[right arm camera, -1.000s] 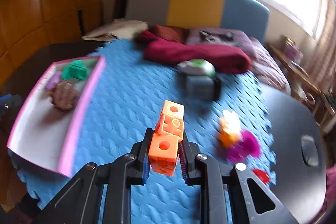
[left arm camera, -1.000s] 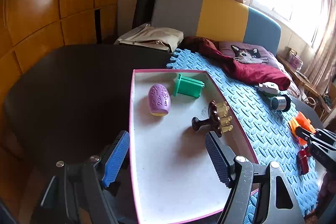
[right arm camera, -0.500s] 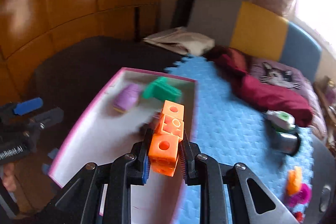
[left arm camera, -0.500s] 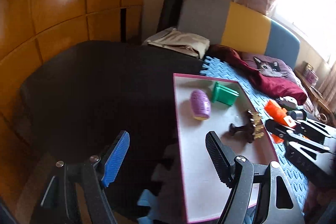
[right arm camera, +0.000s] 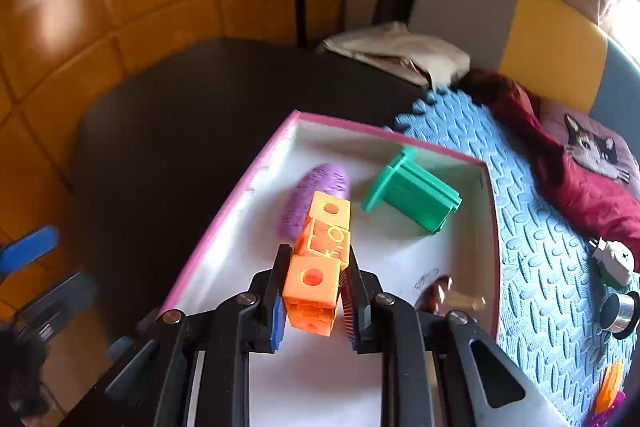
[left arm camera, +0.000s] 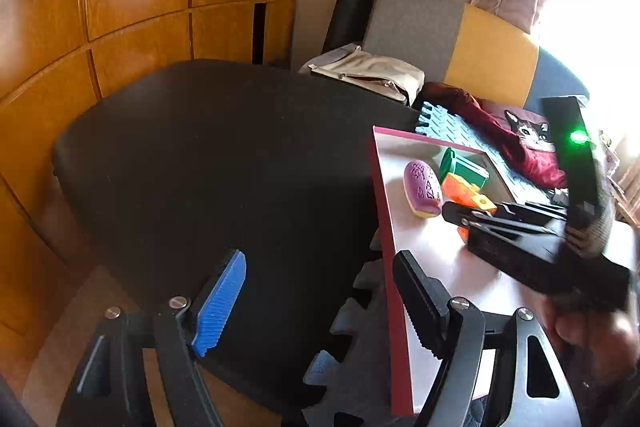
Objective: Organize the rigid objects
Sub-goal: 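Lower the orange blocks into the tray and open the right tool, then move the right tool back to the toys while the left tool reaches the black canister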
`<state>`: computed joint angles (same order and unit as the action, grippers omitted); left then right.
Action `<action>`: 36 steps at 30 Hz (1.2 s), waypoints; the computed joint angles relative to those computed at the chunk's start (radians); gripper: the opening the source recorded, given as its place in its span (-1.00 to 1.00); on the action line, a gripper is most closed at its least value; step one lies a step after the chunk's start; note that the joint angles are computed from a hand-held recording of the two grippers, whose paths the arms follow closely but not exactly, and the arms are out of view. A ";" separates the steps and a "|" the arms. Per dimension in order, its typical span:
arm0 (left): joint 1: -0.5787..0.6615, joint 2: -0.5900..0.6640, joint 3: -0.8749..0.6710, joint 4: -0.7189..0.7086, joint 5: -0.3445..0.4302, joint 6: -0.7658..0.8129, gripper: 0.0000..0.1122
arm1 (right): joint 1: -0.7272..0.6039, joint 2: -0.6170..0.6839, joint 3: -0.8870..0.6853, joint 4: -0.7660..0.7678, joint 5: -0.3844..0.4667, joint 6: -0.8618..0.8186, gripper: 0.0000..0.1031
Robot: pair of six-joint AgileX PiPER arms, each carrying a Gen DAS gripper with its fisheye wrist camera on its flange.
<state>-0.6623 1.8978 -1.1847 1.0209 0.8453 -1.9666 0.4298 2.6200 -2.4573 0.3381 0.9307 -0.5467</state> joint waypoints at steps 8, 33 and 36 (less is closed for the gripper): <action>-0.007 0.011 -0.020 -0.002 0.026 0.019 0.38 | 0.005 0.050 -0.096 -0.032 0.024 0.022 -0.51; -0.079 0.062 -0.149 0.012 0.156 0.142 0.43 | -0.143 -0.240 0.385 0.240 -0.215 -0.178 -0.15; -0.087 0.073 -0.176 0.011 0.171 0.170 0.43 | -0.176 -0.258 0.411 0.257 -0.227 -0.206 -0.15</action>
<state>-0.7496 1.9709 -1.3602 1.0324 1.0161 -1.7968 0.2539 2.3624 -2.0463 0.5949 0.7038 -0.7526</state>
